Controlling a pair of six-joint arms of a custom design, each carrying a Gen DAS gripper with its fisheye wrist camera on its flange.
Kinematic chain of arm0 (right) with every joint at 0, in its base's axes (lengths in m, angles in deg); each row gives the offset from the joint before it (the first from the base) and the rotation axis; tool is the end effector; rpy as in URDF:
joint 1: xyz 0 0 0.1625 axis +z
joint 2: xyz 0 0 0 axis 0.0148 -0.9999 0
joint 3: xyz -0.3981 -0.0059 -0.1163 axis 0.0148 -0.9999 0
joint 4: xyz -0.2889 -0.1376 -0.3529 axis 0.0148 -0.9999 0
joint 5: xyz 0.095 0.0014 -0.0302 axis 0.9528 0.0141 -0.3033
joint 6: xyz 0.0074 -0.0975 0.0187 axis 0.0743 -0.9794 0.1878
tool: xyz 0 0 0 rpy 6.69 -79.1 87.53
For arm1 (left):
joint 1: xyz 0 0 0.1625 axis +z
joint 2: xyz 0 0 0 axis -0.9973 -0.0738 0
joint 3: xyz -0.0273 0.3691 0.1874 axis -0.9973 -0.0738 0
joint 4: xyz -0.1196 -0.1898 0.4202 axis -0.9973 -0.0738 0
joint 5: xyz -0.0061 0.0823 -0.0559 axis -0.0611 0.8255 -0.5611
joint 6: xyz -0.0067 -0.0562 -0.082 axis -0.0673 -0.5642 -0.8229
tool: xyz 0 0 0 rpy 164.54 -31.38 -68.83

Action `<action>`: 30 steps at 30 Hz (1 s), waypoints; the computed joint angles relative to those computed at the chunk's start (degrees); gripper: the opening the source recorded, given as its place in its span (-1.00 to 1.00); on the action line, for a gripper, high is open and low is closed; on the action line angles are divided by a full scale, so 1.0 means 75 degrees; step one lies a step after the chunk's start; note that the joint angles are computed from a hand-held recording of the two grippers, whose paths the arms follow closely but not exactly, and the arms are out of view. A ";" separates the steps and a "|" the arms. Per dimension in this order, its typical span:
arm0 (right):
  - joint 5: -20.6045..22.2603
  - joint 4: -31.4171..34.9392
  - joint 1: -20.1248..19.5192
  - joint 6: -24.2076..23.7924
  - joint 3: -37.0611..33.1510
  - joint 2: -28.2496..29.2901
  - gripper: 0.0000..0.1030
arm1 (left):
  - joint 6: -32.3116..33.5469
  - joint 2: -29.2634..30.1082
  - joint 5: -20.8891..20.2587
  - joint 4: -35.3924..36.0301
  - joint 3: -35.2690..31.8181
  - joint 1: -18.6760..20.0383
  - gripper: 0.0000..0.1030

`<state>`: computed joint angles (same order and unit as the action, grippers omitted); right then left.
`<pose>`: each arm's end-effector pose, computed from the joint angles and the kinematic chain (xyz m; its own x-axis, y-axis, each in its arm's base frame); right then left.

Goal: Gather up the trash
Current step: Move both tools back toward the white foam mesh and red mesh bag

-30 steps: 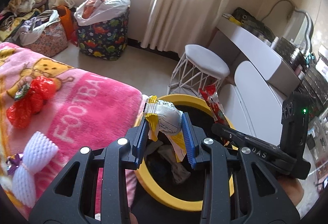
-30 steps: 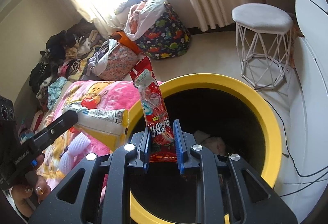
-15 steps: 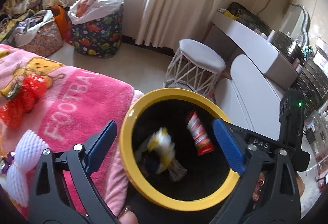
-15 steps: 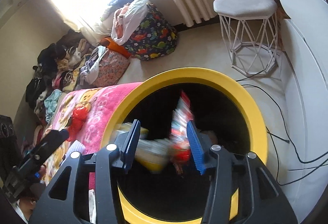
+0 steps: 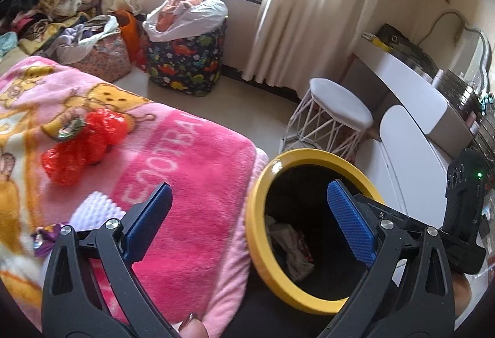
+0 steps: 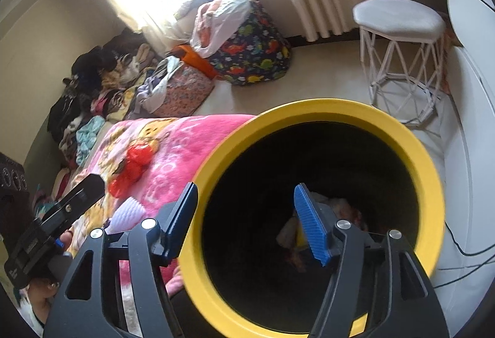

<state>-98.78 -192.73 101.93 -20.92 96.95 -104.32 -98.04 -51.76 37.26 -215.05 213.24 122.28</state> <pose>0.2036 -0.4502 0.2515 -0.9467 -0.0587 0.3166 -0.2452 0.7688 -0.5907 -0.2854 -0.4624 0.1931 -0.8591 0.1977 -0.4720 0.4642 0.6894 -0.5561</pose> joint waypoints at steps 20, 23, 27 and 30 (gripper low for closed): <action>0.0068 0.0145 0.0835 -0.0541 -0.0791 0.1224 0.31 | -0.0180 -0.1208 0.0890 0.0194 0.0507 0.0099 0.79; 0.0074 0.0207 0.0965 -0.0622 -0.0945 0.1482 0.31 | -0.0294 -0.1480 0.1039 0.0330 0.0620 0.0139 0.79; 0.0108 0.0329 0.1120 -0.0735 -0.1139 0.1804 0.31 | -0.0462 -0.1881 0.1250 0.0552 0.0777 0.0211 0.79; 0.0111 0.0413 0.1249 -0.0839 -0.1284 0.2054 0.31 | -0.0638 -0.2172 0.1380 0.0749 0.0884 0.0292 0.79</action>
